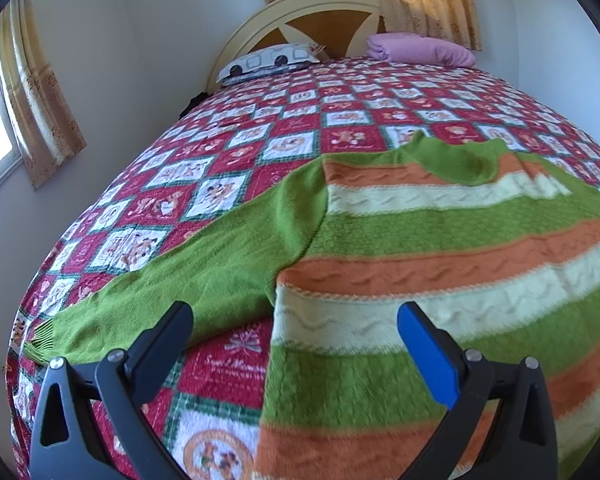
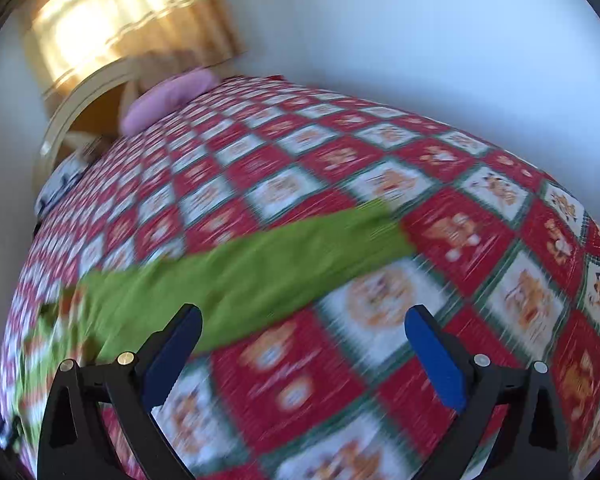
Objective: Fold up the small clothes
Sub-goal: 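Move the right gripper to the sleeve cuff nearest it and grasp it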
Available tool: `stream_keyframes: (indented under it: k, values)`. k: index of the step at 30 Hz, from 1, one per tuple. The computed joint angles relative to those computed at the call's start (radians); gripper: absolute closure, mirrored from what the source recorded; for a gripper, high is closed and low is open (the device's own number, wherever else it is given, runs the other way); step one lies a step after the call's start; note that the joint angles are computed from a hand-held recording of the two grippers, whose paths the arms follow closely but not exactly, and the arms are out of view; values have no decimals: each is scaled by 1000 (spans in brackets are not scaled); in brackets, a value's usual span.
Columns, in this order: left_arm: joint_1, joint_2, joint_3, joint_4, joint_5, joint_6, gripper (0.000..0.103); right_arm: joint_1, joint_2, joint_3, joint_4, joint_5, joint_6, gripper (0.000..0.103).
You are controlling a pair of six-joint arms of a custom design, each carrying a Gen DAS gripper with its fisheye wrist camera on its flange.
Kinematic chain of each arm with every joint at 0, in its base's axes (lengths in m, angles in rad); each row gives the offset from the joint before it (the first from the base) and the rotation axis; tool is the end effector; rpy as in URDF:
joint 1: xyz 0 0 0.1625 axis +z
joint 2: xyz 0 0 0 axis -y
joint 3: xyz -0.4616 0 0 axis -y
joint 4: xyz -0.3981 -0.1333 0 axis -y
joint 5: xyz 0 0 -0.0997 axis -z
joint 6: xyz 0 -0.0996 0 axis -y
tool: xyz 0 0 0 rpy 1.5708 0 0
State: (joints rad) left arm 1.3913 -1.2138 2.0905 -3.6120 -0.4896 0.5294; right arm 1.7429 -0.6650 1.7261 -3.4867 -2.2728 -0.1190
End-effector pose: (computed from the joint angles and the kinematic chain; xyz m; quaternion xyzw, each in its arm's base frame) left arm 0.1287 -0.5299 0.3621 -0.0169 0.7698 -0.3895 0.5054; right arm 0.1845 -0.6584 0.1251 -0.0171 -0.8662 0.3974 0.3025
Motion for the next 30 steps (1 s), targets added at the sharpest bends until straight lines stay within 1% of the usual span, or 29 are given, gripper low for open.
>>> stream_keyframes:
  k: [2, 3, 4, 5, 6, 8, 9, 12, 14, 15, 16, 17, 18, 19, 20, 21, 26, 30]
  values:
    - [13, 4, -16, 30, -1, -22, 0, -21, -3, -35, 38, -14, 18, 4]
    - [20, 5, -22, 42, 0, -33, 0, -31, -4, -54, 67, -17, 24, 8]
    - [25, 4, -26, 51, -2, -40, 0, -40, -3, -72, 95, -16, 29, 15]
    - [32, 3, -32, 69, 0, -56, 0, -49, -4, -87, 127, -15, 42, 18]
    - [38, 0, -34, 85, -1, -71, 0, -58, -6, -102, 162, -15, 57, 24]
    - [46, -6, -36, 112, -7, -103, 0, -68, 2, -131, 210, -24, 77, 26]
    - [48, -7, -36, 118, -8, -110, 0, -72, 8, -145, 225, -29, 74, 26]
    - [52, -8, -35, 129, -11, -122, 0, -77, 30, -177, 257, -46, 53, 34]
    - [54, -6, -38, 133, -12, -120, 0, -73, 52, -194, 241, -70, 15, 38]
    - [54, -7, -37, 133, -13, -119, 0, -69, 61, -200, 241, -79, -6, 47]
    - [53, -9, -36, 135, -14, -121, 0, -66, 70, -209, 246, -90, -27, 62]
    - [52, -13, -33, 138, -17, -128, 0, -62, 73, -211, 253, -94, -45, 70]
    - [51, -19, -30, 142, -21, -133, 0, -63, 68, -208, 263, -77, -50, 87]
    - [50, -24, -27, 144, -24, -137, 0, -65, 55, -200, 288, -41, -37, 95]
    - [48, -31, -22, 143, -27, -139, 0, -64, 45, -196, 307, -23, -24, 95]
    - [46, -38, -17, 142, -31, -143, 0, -58, 46, -198, 304, -29, -28, 95]
    - [41, -76, 13, 146, -54, -160, 0, -14, 49, -204, 246, -29, -80, 95]
    - [43, -91, 28, 143, -64, -160, 0, 39, 58, -228, 221, -38, -133, 95]
